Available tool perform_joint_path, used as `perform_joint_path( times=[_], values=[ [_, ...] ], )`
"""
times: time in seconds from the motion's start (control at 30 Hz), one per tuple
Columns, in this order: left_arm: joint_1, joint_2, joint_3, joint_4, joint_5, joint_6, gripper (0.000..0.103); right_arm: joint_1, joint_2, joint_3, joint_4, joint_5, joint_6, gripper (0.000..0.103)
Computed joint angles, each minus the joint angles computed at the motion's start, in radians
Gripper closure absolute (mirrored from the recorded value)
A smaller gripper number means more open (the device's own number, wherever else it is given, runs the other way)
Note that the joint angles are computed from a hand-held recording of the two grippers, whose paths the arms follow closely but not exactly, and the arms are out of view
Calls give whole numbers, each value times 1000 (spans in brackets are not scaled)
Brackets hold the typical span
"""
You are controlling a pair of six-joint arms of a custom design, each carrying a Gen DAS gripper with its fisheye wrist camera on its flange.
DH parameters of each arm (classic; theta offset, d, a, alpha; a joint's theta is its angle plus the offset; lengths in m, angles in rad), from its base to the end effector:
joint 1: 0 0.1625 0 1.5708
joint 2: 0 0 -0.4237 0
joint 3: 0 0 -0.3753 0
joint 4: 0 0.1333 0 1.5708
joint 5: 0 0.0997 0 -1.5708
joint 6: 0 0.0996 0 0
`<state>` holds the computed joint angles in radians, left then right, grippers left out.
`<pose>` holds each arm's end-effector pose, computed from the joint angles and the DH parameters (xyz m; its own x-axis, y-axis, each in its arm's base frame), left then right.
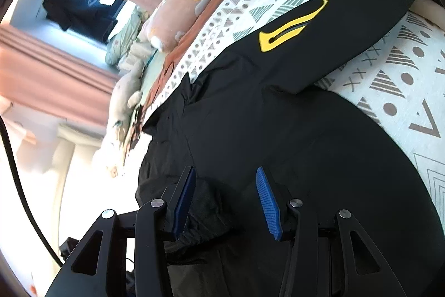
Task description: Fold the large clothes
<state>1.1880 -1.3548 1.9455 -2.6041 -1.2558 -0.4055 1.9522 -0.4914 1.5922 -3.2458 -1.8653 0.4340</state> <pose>-0.0469 -0.5559 0.3245 -0.9891 -0.1174 -0.0883 -0.0573 0.8618 -0.5040 0.3496 -0.5914 0.0019 -0.9905 0.1373 -0.0073 0.1146 0.7953 -0.5953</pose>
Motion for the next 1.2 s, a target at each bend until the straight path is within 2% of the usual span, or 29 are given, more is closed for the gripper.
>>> perform_joint_path(
  times=[0.1,0.2,0.23,0.27,0.3,0.33,0.37,0.5,0.67,0.77,0.83,0.93,1.0,1.1,1.2],
  values=[
    [-10,-46,41,-5,32,3,94,14,7,-17,34,-5,-30,57],
    [-20,-73,67,5,100,27,90,40,15,-32,59,-59,-70,57],
    [-33,-91,81,15,135,39,77,45,17,-34,64,-69,-78,57],
    [-39,-100,85,26,157,43,56,50,16,-34,68,-77,-88,57],
    [-39,-106,87,30,168,42,43,53,14,-30,68,-77,-96,57],
    [-42,-128,102,22,171,39,9,54,13,-27,65,-77,-99,57],
    [-42,-147,121,-9,170,44,1,56,10,-22,63,-81,-101,57],
    [-46,-206,152,-38,204,54,0,68,6,-8,55,-121,-105,57],
    [-49,-255,163,-8,254,54,0,68,9,8,83,-105,-111,57],
    [-47,-267,166,-12,291,60,0,61,17,18,145,-100,-101,57],
    [-51,-271,178,-45,324,70,0,48,22,29,173,-68,-76,57],
    [-62,-274,198,-102,380,96,0,24,30,41,205,23,-46,57],
    [-63,-281,209,-128,394,120,0,14,40,34,230,75,-39,57],
    [-64,-278,221,-178,407,162,1,3,62,9,286,106,-21,56],
    [-68,-271,228,-210,429,189,5,-12,83,3,284,140,7,47]
  ],
)
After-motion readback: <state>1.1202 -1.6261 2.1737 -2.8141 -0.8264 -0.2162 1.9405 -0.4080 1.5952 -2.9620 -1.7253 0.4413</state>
